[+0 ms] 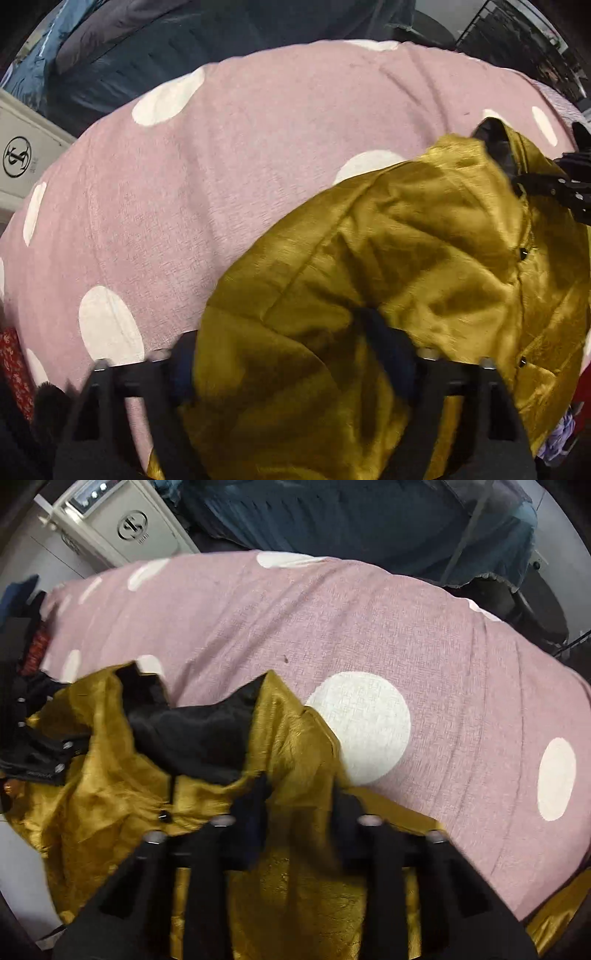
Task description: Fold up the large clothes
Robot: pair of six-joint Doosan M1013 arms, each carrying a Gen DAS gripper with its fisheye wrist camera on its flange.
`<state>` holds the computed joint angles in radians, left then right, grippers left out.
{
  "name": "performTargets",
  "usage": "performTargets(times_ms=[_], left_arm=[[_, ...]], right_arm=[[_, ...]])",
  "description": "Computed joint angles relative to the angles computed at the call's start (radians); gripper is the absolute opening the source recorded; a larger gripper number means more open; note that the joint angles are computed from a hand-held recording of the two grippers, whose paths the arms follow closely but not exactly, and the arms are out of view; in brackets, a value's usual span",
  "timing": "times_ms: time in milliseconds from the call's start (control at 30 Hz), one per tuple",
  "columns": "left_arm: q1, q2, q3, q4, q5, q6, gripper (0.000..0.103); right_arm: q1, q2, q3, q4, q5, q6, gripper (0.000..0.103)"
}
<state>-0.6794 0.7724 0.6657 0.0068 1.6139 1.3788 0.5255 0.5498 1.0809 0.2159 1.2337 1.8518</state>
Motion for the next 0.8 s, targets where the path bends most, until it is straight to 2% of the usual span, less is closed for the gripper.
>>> performTargets(times_ms=[33,100,167,233,267,367,433,467,500,567,600,633,700,733,800], left_arm=[[-0.001,-0.004,-0.005,-0.01,0.006,0.015,0.041],[0.003,-0.016,-0.003,-0.071,0.006,0.044,0.015],[-0.004,-0.04,0.015,-0.07,-0.02,0.075,0.01],[-0.009,-0.071,0.038,-0.053,-0.077,0.088,0.01],[-0.009,-0.086,0.049,-0.046,-0.108,0.07,0.01],[0.009,-0.11,0.054,-0.026,-0.192,-0.044,0.01],[0.021,-0.1,0.036,-0.023,-0.198,-0.109,0.01],[0.021,-0.083,0.016,-0.001,-0.171,-0.129,0.011],[0.012,-0.063,-0.009,0.042,-0.13,-0.145,0.017],[-0.009,-0.008,-0.083,0.151,-0.016,-0.152,0.05],[-0.027,0.001,-0.088,0.232,0.012,-0.165,0.076],[-0.038,-0.009,-0.073,0.262,-0.011,-0.19,0.08],[-0.047,-0.048,-0.022,0.25,-0.075,-0.249,0.08],[-0.054,-0.08,0.017,0.244,-0.12,-0.297,0.083],[-0.065,-0.129,0.075,0.213,-0.208,-0.35,0.088]], right_arm=[[-0.003,-0.018,0.02,0.008,-0.03,0.006,0.014],[-0.01,-0.057,0.06,0.03,-0.095,0.031,0.012],[-0.009,-0.086,0.078,0.024,-0.145,0.05,0.011],[-0.002,-0.111,0.08,-0.014,-0.194,0.075,0.011],[-0.002,-0.111,0.08,-0.014,-0.194,0.075,0.011],[0.018,-0.117,0.05,-0.126,-0.227,0.105,0.011],[0.029,-0.106,0.024,-0.199,-0.241,0.123,0.012],[0.024,-0.094,0.004,-0.2,-0.226,0.127,0.024],[0.017,-0.072,-0.024,-0.177,-0.191,0.141,0.032],[0.009,-0.033,-0.067,-0.175,-0.125,0.212,0.069],[0.01,-0.028,-0.075,-0.196,-0.105,0.263,0.071],[0.012,-0.033,-0.065,-0.222,-0.105,0.332,0.071],[0.014,-0.061,-0.025,-0.227,-0.139,0.423,0.071],[0.016,-0.086,0.012,-0.208,-0.18,0.444,0.071],[0.03,-0.11,0.043,-0.193,-0.19,0.409,0.071]])
